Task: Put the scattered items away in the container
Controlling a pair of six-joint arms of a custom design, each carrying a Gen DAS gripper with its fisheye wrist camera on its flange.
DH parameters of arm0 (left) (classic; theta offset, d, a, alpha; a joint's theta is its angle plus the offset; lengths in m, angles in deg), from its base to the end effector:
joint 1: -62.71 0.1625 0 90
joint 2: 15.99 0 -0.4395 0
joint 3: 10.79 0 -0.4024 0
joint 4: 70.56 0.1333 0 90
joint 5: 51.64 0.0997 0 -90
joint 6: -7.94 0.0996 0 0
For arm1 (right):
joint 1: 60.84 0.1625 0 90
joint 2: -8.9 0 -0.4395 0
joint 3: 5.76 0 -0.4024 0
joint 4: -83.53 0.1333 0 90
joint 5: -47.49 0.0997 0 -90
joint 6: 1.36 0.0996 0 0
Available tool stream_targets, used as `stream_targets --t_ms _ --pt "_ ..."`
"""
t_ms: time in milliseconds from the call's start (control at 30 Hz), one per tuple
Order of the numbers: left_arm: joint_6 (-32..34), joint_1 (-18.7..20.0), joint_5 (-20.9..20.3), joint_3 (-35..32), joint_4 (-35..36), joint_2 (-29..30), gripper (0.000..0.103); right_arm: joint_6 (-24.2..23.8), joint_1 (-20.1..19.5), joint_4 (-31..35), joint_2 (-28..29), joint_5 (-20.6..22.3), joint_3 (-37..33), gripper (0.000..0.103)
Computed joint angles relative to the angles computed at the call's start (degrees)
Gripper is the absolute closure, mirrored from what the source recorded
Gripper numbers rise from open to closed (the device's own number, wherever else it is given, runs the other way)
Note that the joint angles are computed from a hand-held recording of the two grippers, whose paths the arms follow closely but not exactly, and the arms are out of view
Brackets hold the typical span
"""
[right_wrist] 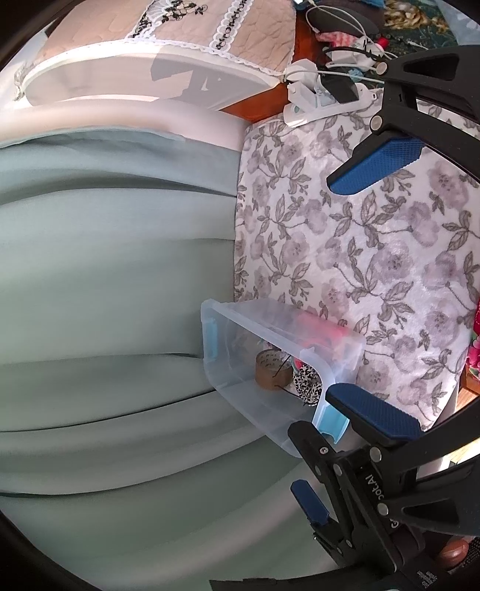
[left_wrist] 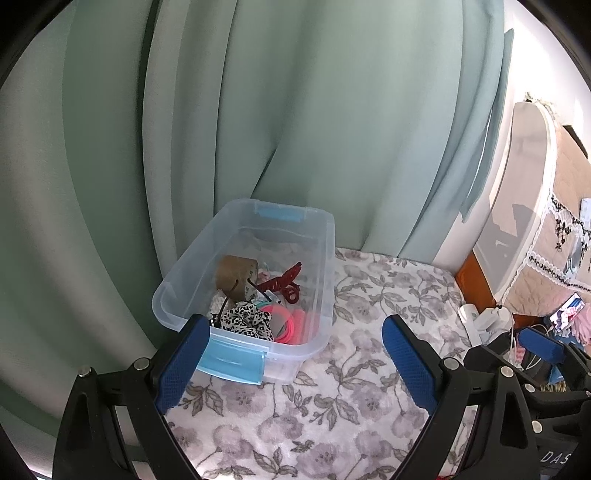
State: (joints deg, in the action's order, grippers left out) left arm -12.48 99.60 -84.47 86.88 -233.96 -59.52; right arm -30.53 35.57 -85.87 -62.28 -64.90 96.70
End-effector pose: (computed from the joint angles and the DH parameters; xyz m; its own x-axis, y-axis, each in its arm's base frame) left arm -0.4026 -0.5735 0.1210 -0.7762 0.0527 -0.6283 0.5167 0.6243 -0.5859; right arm 0.1641 -0.6063 0.3823 -0.7936 -0.1674 0.5849 -0.5284 0.6663 -0.5262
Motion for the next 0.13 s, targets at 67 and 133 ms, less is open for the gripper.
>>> stream_targets --t_ms 67,133 --pt "-0.2 0.0 0.0 0.0 0.1 0.0 0.008 -0.1 0.0 -0.3 -0.2 0.1 0.2 0.0" --pt "0.1 -0.1 0.3 0.0 -0.3 0.1 0.008 -0.1 0.1 -0.4 -0.1 -0.2 0.2 0.0"
